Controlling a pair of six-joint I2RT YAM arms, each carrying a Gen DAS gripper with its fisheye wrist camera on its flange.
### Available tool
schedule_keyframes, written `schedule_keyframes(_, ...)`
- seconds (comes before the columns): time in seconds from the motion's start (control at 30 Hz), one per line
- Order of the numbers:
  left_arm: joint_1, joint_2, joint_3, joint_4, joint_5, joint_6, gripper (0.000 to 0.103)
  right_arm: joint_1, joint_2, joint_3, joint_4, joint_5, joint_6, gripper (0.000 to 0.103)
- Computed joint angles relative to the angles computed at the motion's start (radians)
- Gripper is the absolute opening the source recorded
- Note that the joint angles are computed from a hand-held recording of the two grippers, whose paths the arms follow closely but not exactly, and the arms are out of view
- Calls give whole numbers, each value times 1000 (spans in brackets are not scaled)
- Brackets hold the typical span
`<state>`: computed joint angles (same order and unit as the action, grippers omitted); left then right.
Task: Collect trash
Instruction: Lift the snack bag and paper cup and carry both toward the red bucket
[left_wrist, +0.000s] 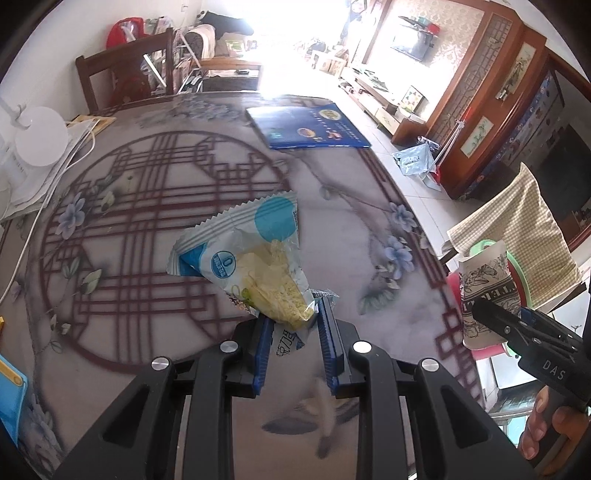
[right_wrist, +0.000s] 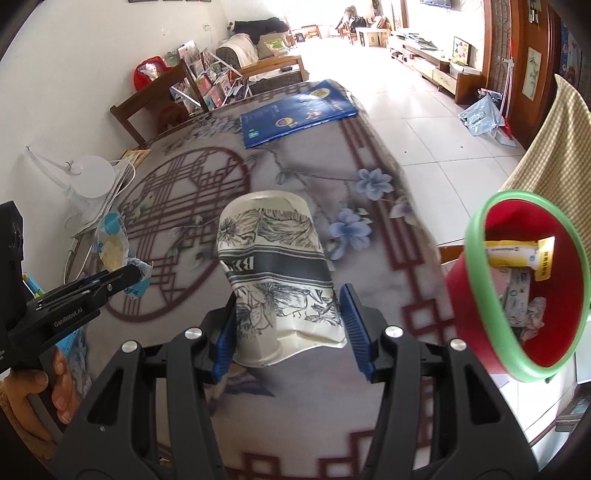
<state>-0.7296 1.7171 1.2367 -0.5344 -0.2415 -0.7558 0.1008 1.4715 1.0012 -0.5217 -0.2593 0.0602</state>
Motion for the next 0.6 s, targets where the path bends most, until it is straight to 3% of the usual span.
schedule_keyframes(0.33, -100, 199, 274, -59, -31, -13, 22, -261, -36, -19, -42, -97, -153, 51)
schedule_keyframes(0.6, -169, 437, 660, -176, -29, 32, 22, -493, -1, 1, -70, -164, -262, 51)
